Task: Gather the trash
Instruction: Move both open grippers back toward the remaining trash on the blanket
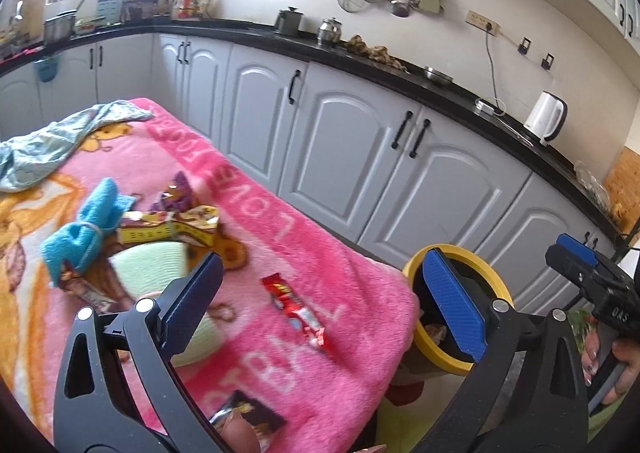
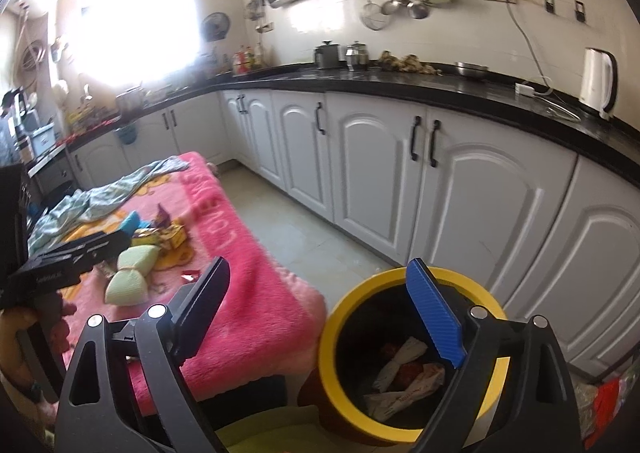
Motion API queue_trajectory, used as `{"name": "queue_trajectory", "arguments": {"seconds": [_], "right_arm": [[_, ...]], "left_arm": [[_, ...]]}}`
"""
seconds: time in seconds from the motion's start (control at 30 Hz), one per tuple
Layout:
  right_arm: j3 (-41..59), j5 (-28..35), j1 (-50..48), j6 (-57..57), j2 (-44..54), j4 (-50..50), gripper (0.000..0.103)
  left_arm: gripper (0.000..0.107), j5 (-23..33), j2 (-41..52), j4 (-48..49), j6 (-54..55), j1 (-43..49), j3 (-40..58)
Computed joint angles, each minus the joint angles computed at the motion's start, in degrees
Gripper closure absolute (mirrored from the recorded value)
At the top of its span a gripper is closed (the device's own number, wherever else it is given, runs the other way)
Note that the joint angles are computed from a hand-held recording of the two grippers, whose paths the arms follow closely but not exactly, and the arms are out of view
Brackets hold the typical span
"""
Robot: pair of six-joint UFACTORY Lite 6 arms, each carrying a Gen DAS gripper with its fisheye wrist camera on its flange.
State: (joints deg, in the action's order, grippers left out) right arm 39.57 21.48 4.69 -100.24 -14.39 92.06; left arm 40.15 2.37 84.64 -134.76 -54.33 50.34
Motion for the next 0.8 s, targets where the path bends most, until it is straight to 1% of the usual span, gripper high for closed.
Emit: {"name": "queue_trajectory", "arguments": {"seconds": [0.23,0.43,0.6,0.8], "right_arm": [[-3.33,-4.51,9.21,0.21,-4.12,0.27,0.016],[-4.58,-7.42,16.92,2.55,-5.74,-1.01,0.016],[-4.76,-10.10,23.77,5.59,-5.73,-2.53,0.013],[-4.62,-13.56,32.16,6.75,-4.47,-1.82,0.012]], "left_arm": [[0.015,3.08,-7.36,-1.90,-0.47,-0.77,-6.77],[0.015,5.43,-13.85,-3.60,-0.36,-1.20,-11.95],[0.015,7.24,-18.35,-4.92,-0.42,-1.45,-15.70],[0.015,8.69,-23.59,-6.34,-0.26,-1.02,-20.10]]}}
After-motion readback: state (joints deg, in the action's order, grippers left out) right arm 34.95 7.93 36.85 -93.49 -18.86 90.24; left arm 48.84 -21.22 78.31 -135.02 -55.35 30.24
